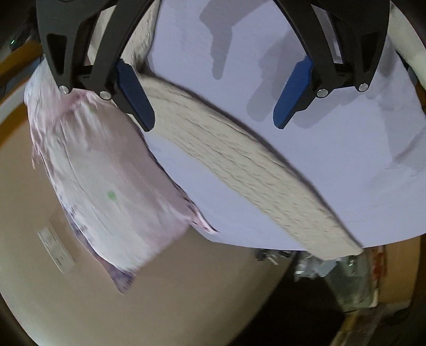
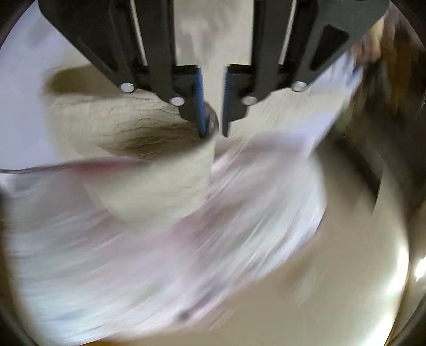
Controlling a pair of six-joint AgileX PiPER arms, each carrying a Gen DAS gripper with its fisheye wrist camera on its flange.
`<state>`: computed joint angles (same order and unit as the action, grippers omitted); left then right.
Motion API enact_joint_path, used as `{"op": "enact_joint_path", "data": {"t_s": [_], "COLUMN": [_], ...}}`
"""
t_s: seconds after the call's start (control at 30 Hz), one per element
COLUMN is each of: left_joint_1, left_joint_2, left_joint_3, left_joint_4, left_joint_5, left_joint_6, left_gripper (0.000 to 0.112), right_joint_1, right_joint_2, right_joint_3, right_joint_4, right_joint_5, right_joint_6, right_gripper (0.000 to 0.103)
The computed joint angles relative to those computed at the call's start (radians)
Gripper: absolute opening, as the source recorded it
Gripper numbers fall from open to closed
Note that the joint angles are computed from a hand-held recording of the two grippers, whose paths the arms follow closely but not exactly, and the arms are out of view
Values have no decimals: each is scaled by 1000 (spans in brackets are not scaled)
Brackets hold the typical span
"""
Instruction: Fold small clothes
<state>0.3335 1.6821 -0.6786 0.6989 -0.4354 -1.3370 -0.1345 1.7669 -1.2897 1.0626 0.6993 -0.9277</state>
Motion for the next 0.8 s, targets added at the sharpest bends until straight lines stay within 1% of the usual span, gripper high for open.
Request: {"op": "enact_joint_path", "data": {"t_s": [0.03,0.07,0.13,0.17,0.2,0.23,0.33,0.4,0.43,0.5,0.53,0.57,0.6,0.67,0.73,0.8], "left_joint_1": [12,36,82,103,123,132,181,210,222,249,259,269,269,263,226,179], "left_joint_2": [9,20,50,67,82,94,140,176,190,227,242,262,273,283,238,184], "left_joint_3": [-7,-14,-37,-46,-60,-80,-138,-183,-192,-229,-241,-264,-285,-322,-320,-324], "left_joint_4": [19,57,122,148,177,183,274,336,343,401,421,459,490,564,556,542], "left_joint_5": [-2,-11,-30,-38,-39,-29,-45,-49,-63,-89,-105,-115,-112,-92,-50,-36], "left_joint_6": [-27,-75,-165,-202,-245,-268,-395,-496,-513,-591,-611,-644,-673,-733,-700,-653], "left_gripper": [92,92,89,85,76,76,69,56,52,37,33,25,15,7,6,5], "right_joint_1": [41,79,86,66,42,42,-27,-68,-84,-109,-121,-131,-141,-163,-185,-205], "right_joint_2": [7,12,-3,-9,-7,-1,-44,-58,-44,-33,-35,-31,-29,-31,-29,-35], "right_joint_3": [-4,10,44,53,46,40,103,137,139,144,153,157,162,174,184,198], "right_joint_4": [-44,-53,-11,16,22,23,31,46,62,87,97,110,120,134,150,160], "right_joint_5": [-1,-12,-29,-26,-14,-26,-41,-50,-52,-50,-48,-49,-46,-33,-25,-28], "right_joint_6": [40,47,24,14,25,48,66,60,45,34,24,11,-2,-25,-52,-79], "right_gripper": [36,41,56,59,62,63,67,68,68,68,69,70,70,70,70,71]}}
